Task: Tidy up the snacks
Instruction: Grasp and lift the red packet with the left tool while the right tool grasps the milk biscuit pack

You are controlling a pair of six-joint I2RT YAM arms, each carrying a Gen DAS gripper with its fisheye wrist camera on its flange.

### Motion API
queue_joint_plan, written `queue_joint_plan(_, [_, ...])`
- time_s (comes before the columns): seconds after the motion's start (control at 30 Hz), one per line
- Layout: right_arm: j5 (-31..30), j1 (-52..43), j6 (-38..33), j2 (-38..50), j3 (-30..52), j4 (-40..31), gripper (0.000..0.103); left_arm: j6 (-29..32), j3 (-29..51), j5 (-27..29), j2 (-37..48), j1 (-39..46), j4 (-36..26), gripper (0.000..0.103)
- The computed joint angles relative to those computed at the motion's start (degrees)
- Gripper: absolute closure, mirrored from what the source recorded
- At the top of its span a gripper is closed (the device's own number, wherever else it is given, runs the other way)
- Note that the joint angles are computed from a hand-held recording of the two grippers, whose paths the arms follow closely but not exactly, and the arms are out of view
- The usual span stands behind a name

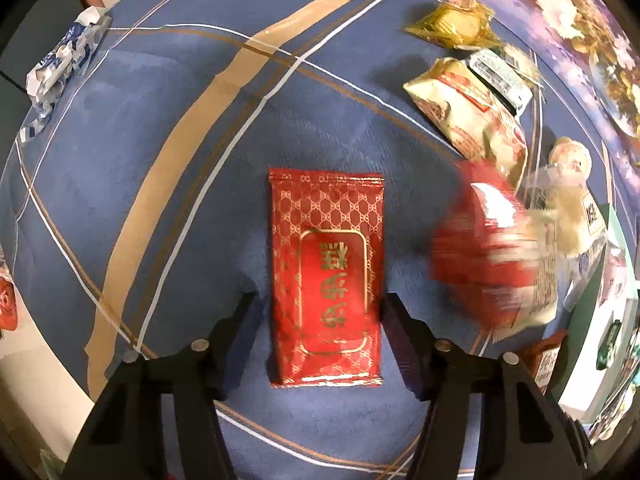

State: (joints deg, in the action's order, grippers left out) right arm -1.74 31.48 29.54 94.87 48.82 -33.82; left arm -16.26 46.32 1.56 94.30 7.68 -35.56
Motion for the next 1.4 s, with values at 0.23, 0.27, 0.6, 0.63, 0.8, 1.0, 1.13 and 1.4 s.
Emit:
queue_joint_plan(0.23, [5.46,4.6,-0.27,2.58,0.84,-1.62,0.044,-1.62,-3.94,-2.56,-2.0,-4.68,1.9,0.041])
queue_joint_plan(0.27, [5.59,5.06,0.22,2.68,0.93,-1.64,0.044,-1.6,-4.0,-2.88,-1.78,-5.17,2.28,0.041])
queue_joint_plan(0.6, [5.98,5.04,1.32,2.37,0.79,-1.08,0.054,-4.03,-7.76,-3.47,-4.34,-10.43,4.32,0.025])
queue_joint_plan(0.63, [5.91,4.83,1.29,2.14,0.74,-1.15,0.055,-4.89,-7.67,-3.62,-3.81,-11.27,4.88,0.025])
queue_joint_plan(0.8, [5.62,3.86,0.98,1.15,0.12,-1.04,0.059,-4.38,-7.8,-3.91,-4.43,-11.13,4.53,0.032])
queue_joint_plan(1.0, [4.46,2.25,0.07,0.43,-0.49,-0.25,0.06,-4.2,-9.9,-2.71,-8.38,-9.73,3.6,0.056])
queue_joint_plan(1.13, [3.21,0.71,-0.48,-0.28,-0.77,0.28,0.06,-3.47,-10.19,-1.29,-9.59,-7.57,3.03,0.057])
queue_joint_plan(1.4, [0.29,-3.28,-1.69,-5.37,-1.65,-0.2,0.06,-0.6,-10.55,-0.77,-14.56,-2.08,2.1,0.057])
